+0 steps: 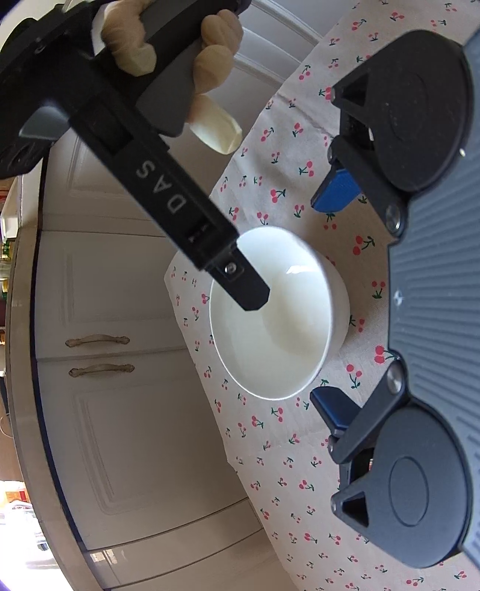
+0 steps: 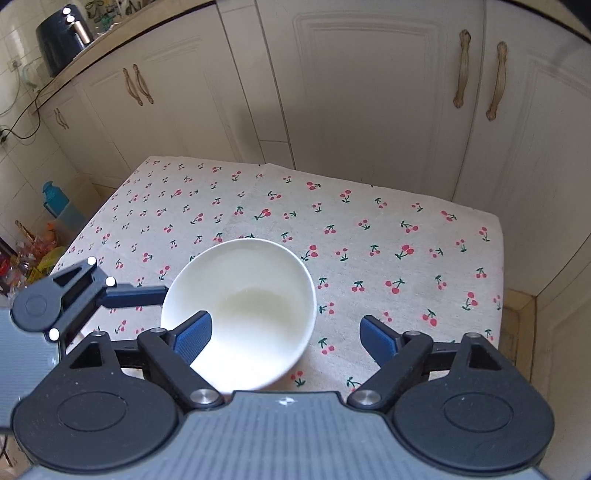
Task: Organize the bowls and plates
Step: 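Move the right tool to the rim of the plain white bowl and grip it, then lift the plain white bowl off the tablecloth with the right tool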
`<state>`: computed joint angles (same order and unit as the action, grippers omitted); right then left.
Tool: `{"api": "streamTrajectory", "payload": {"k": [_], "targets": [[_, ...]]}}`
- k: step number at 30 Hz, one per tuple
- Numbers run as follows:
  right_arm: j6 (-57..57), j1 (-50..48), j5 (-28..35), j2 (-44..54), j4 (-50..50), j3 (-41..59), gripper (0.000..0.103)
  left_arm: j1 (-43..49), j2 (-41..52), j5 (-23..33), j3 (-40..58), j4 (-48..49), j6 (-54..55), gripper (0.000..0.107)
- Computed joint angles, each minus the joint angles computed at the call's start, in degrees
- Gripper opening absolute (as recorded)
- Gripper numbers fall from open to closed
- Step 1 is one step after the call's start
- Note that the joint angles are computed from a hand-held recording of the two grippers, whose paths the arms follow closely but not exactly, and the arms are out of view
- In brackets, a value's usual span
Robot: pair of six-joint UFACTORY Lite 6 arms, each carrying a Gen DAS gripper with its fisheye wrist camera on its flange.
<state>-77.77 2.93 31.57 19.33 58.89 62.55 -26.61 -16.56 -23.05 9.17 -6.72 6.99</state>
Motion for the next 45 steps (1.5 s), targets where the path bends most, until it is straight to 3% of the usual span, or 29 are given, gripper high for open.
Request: {"api": "streamTrajectory", "payload": {"k": [3, 7, 14, 25, 39, 45], "targets": [[6.31, 1.69, -0.27, 1.76, -4.88, 3.18, 0.083, 0.82, 2.75, -1.20, 0.98, 2.53, -2.06, 0.098], [9.40, 3.05, 0.65, 3.87, -7.36, 6.63, 0.082, 2.44, 4.90, -2.61, 1.54, 7.62, -6.12, 0.098], [13.20, 5.33, 0.31, 6.11, -11.01, 8.78, 0.067, 4.16, 8.08, -4.64, 2.68, 11.88, -8.83, 0.093], [14.02, 5.38, 0.30, 6.73, -11.81, 9.31, 0.066, 3.05, 9.75, -7.56, 2.99, 6.37, -3.25, 0.092], [15.49, 6.46, -1.42, 6.76, -13.05, 9.02, 0.067, 6.06, 9.29, -9.68, 2.17, 11.91, -8.76, 0.091], [17.78, 6.91, -1.78, 5.76, -14.76, 8.22, 0.067, 6.40, 6.96, -7.35, 1.69, 13.72, -9.52, 0.091]]}}
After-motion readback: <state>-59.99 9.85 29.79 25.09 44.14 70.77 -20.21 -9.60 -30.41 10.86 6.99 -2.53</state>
